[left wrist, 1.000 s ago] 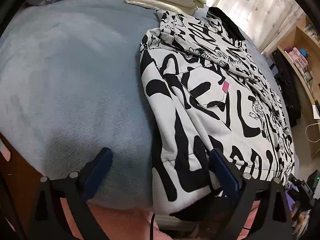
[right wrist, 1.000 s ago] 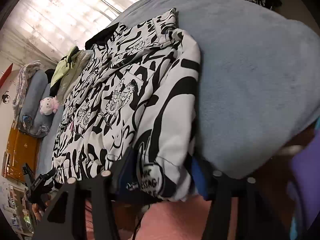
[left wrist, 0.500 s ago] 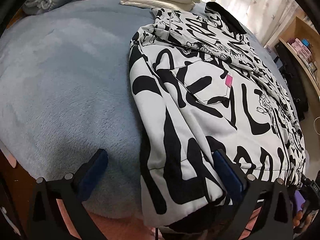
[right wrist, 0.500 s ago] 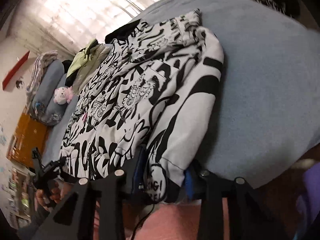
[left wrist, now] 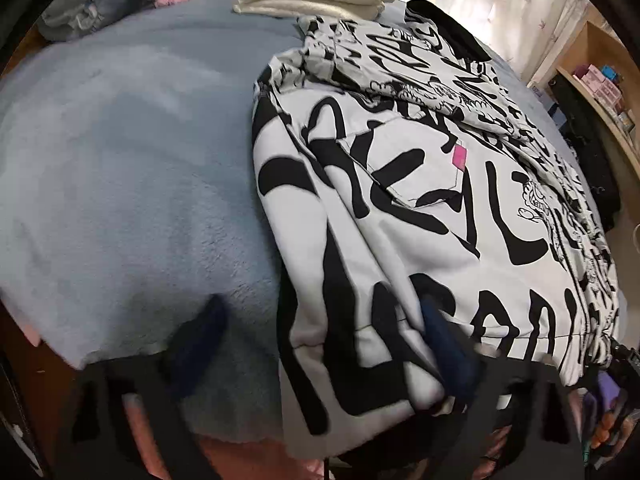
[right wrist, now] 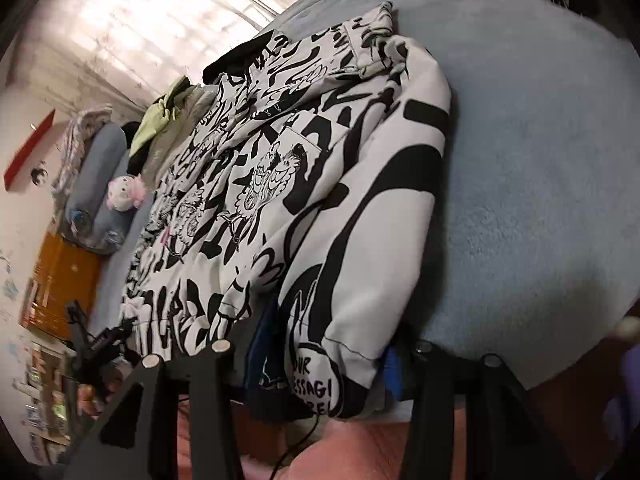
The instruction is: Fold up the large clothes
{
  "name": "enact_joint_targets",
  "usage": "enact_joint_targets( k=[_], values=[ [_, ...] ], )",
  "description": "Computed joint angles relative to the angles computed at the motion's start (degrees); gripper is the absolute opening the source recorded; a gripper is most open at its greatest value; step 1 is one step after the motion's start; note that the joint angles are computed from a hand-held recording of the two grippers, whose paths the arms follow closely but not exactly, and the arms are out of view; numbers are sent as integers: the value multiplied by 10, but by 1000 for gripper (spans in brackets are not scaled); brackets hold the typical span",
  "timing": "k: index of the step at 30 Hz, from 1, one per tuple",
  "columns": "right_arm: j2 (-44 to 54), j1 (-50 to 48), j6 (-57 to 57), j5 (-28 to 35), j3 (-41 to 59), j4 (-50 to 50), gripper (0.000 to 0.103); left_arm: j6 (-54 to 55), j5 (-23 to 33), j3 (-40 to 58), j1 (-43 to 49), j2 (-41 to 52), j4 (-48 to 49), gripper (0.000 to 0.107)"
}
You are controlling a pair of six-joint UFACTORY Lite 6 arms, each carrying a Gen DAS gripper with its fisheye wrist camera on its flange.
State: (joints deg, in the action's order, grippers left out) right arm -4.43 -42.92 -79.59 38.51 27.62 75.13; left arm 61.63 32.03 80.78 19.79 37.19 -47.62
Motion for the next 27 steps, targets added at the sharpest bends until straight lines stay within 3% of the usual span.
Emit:
enact_joint_targets(
  k=[1,2,4,5,10,15,23,27],
  values=[
    [-14,14,7,-18,-6,-2,39,13,1,-8,2,-10,-7,57],
    [-35,26,18,-35,-13,-13,29,29,3,-23,2,-29,-17,40],
    [-58,31,47,-36,-13,-43,20,10,14,-27,2,-47,0,24],
    [-75,30,67,-31,-13,-65,18,1,36,-19,7,-48,6,11],
    [-183,12,174,15,-8,-191,13,-37,111,-14,20,-92,33,10],
    [-282,-65,214,138,15,-284,12,-33,215,-6,59,-150,49,9],
    [-288,-287,144,396,100,-285,12,-62,417,81,156,-169,61,9],
    [-240,-275,172,404,150,-237,12,-125,457,186,145,-114,35,9]
  ],
)
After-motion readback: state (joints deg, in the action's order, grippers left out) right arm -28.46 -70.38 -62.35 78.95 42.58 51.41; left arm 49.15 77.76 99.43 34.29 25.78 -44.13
